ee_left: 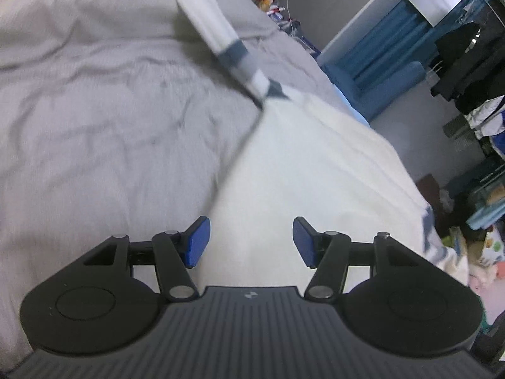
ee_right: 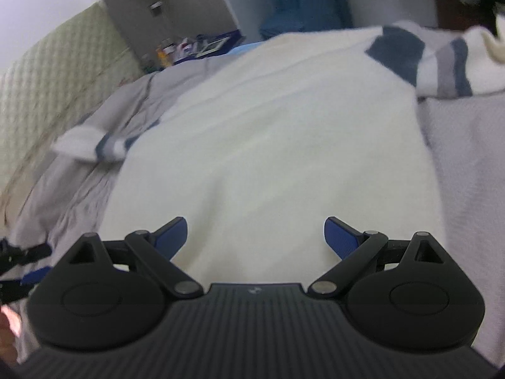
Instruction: Fold large clothes
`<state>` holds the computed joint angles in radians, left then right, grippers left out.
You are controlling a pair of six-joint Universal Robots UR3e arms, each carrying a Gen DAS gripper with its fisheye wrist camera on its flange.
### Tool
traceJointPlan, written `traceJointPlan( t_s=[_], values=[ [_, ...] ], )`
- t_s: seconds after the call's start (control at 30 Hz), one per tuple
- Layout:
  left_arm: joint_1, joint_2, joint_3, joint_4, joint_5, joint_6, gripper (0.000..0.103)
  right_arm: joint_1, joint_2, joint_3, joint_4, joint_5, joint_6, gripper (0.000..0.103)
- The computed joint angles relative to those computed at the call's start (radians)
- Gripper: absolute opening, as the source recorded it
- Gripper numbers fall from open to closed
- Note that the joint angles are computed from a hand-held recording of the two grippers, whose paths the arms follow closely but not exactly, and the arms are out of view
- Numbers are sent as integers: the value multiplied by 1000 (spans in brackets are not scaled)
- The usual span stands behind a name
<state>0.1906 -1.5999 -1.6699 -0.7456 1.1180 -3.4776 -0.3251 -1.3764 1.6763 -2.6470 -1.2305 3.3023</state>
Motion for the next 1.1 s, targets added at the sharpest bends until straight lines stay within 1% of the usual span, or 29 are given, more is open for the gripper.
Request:
traceJointPlan(
  t_s=[0.07, 0.1, 0.23, 0.33, 0.4, 0.47, 0.53, 0.6, 0.63, 0.7, 0.77, 0.83, 0.87, 0.97, 1.1],
  values=[
    [-14, 60, -19, -45, 6, 5, 64, -5, -70, 37, 46, -28, -43, 95],
    [-25, 93, -26, -64, 16, 11, 64, -18, -121, 70, 68, -25, -55, 95],
    [-43, 203, -27, -127, 24, 3, 64, -116, -339, 165, 194, 82, -109, 95],
    [-46, 266, 13, -231, 21, -16, 64, -172, -470, 153, 330, 133, -157, 95],
    [-51, 276, 79, -319, 23, -28, 64, -224, -537, 114, 462, 196, -187, 95],
    [-71, 288, 153, -399, 37, -60, 64, -276, -576, 39, 633, 265, -223, 95],
    [-127, 284, 224, -416, 99, -73, 64, -330, -590, -61, 828, 322, -245, 95],
    [-169, 242, 326, -469, 127, -52, 64, -409, -648, -123, 1008, 376, -285, 95],
    [-176, 220, 378, -507, 125, -51, 64, -444, -679, -155, 1087, 389, -325, 95],
    [-176, 188, 461, -549, 113, -54, 64, -475, -712, -207, 1190, 383, -397, 95],
    [-181, 158, 516, -563, 122, -24, 66, -455, -688, -268, 1228, 326, -407, 95],
    [-182, 119, 554, -577, 130, 12, 68, -379, -631, -312, 1168, 230, -355, 95],
    [-170, 114, 542, -573, 116, 23, 68, -360, -614, -322, 1147, 202, -345, 95],
    [-115, 137, 388, -499, 53, 18, 68, -329, -583, -287, 1072, 170, -285, 95],
    [-60, 113, 197, -405, 5, 60, 68, -308, -574, -114, 955, 174, -189, 95]
  ],
)
